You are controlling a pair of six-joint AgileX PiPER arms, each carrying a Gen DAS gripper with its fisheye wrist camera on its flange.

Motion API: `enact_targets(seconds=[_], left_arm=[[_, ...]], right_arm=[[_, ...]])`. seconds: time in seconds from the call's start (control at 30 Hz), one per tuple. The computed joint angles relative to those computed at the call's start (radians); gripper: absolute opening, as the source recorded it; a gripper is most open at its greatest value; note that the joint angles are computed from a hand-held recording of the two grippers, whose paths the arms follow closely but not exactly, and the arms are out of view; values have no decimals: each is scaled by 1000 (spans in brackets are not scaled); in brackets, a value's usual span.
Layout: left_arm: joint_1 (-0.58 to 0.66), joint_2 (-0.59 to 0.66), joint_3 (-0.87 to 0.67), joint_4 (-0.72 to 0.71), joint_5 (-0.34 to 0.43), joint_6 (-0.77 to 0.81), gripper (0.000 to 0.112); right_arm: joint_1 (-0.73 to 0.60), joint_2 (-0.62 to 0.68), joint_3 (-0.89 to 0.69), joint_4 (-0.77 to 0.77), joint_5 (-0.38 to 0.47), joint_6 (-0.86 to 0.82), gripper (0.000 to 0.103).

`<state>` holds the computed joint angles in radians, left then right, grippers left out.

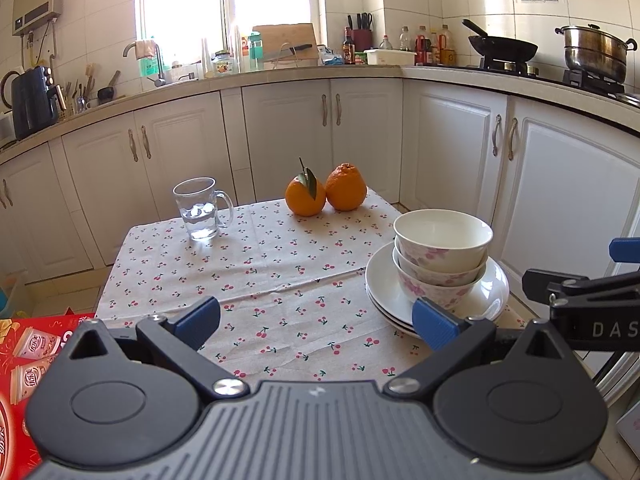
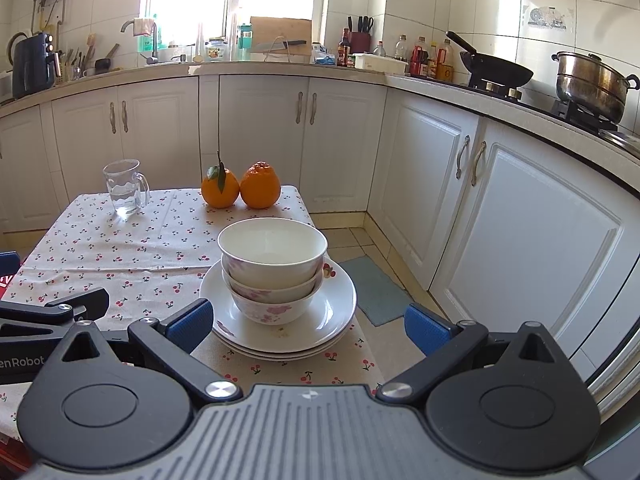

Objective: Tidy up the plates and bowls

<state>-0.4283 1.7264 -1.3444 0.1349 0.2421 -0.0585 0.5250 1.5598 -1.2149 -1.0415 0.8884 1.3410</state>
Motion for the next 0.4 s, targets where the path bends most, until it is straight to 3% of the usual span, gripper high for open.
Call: enact_targets(seconds=[0.4], left_arm=[[2, 4, -11, -10, 10, 10, 101]], right_arm=[[3, 4, -12, 9, 7, -19, 103]])
